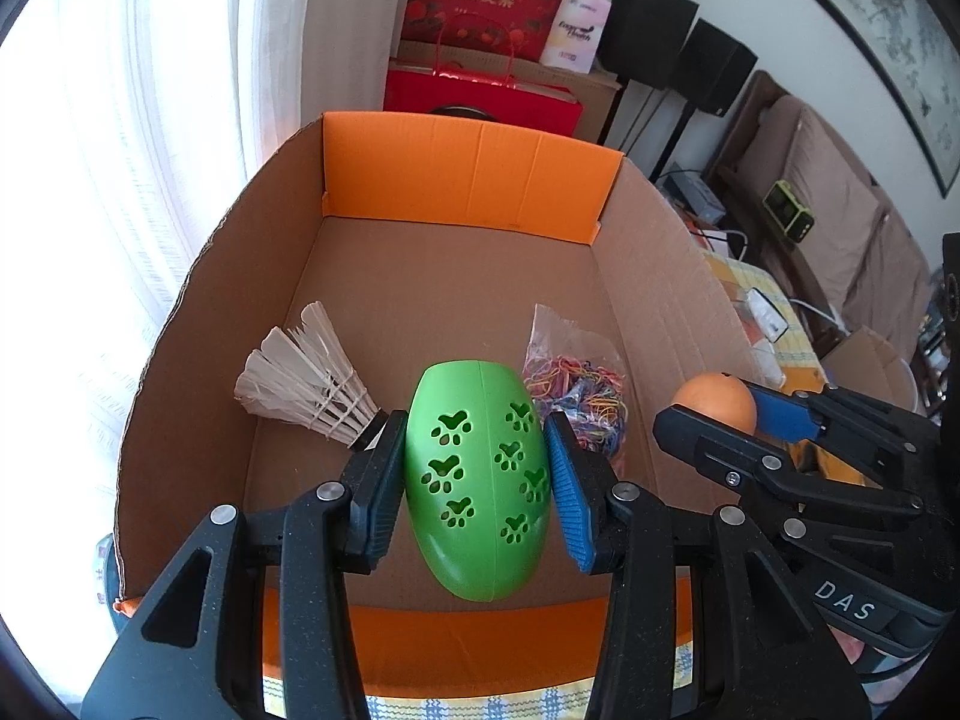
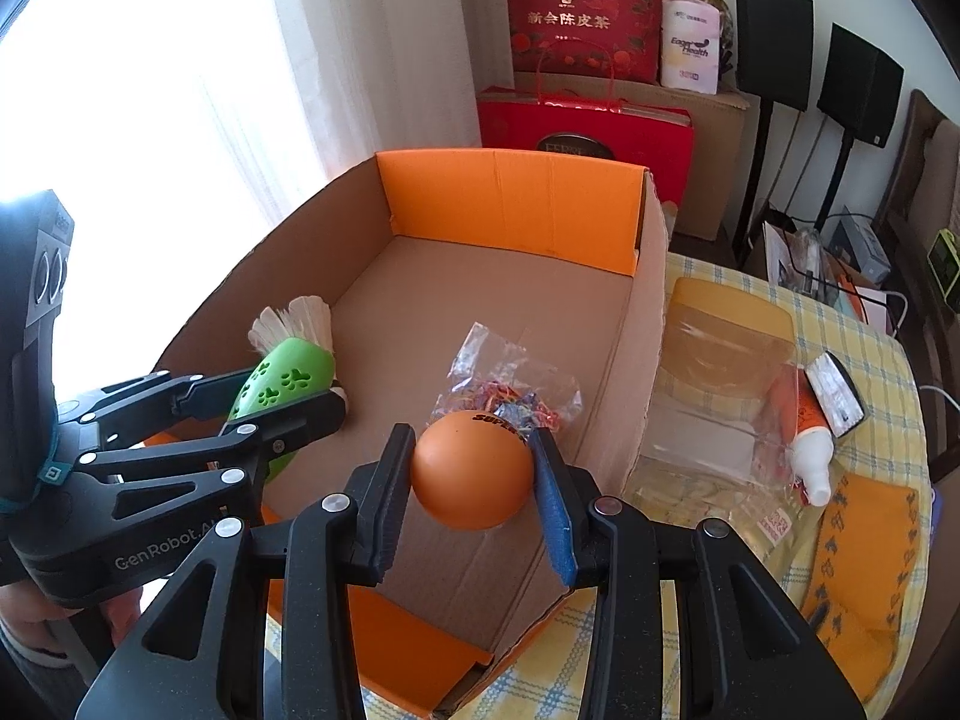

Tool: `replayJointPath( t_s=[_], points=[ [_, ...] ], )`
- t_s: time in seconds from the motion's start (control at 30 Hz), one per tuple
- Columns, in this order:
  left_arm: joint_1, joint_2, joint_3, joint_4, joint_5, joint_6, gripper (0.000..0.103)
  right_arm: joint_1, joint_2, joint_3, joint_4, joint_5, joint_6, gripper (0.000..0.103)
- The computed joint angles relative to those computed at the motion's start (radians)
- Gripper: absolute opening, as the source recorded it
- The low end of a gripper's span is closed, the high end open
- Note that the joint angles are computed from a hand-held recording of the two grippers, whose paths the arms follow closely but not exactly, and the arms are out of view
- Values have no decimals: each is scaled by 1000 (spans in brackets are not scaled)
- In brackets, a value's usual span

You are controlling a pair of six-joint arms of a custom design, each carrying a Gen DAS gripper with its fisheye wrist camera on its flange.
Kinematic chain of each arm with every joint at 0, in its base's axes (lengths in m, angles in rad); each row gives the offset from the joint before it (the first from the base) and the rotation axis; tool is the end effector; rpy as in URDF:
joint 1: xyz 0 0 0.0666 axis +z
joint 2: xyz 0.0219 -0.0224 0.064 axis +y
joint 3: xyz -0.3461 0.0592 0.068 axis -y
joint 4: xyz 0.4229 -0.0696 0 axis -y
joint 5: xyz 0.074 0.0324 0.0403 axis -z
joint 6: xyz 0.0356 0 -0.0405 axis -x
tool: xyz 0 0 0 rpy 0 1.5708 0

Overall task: Organize objects
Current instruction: 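Carry the ping-pong ball and green egg into the cardboard box with both tools, then open both tools to drop the egg and ball into the box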

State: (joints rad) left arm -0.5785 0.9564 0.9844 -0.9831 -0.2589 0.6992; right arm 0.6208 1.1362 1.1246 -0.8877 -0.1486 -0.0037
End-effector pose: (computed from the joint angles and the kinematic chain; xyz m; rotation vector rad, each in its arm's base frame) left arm 0.3088 -0.1913 0.3758 -0.2531 2.4797 -0.2119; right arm 0.3457 0.2532 0.3826 -0.8245 2.3721 0.4470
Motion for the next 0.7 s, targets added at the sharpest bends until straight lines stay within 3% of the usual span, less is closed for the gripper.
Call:
replayJointPath(
  t_s=[0.47,0.63,0.7],
  points=[
    [0,-10,-3,0,-12,8,42,1,-1,-5,-1,7,-1,40],
    [-1,-23,-11,7,-23,25,63,-6,-10,-9,10,5,-13,42],
    [1,-29,-12,9,-29,30,66,-10,-18,-11,16,8,-17,44]
  ],
)
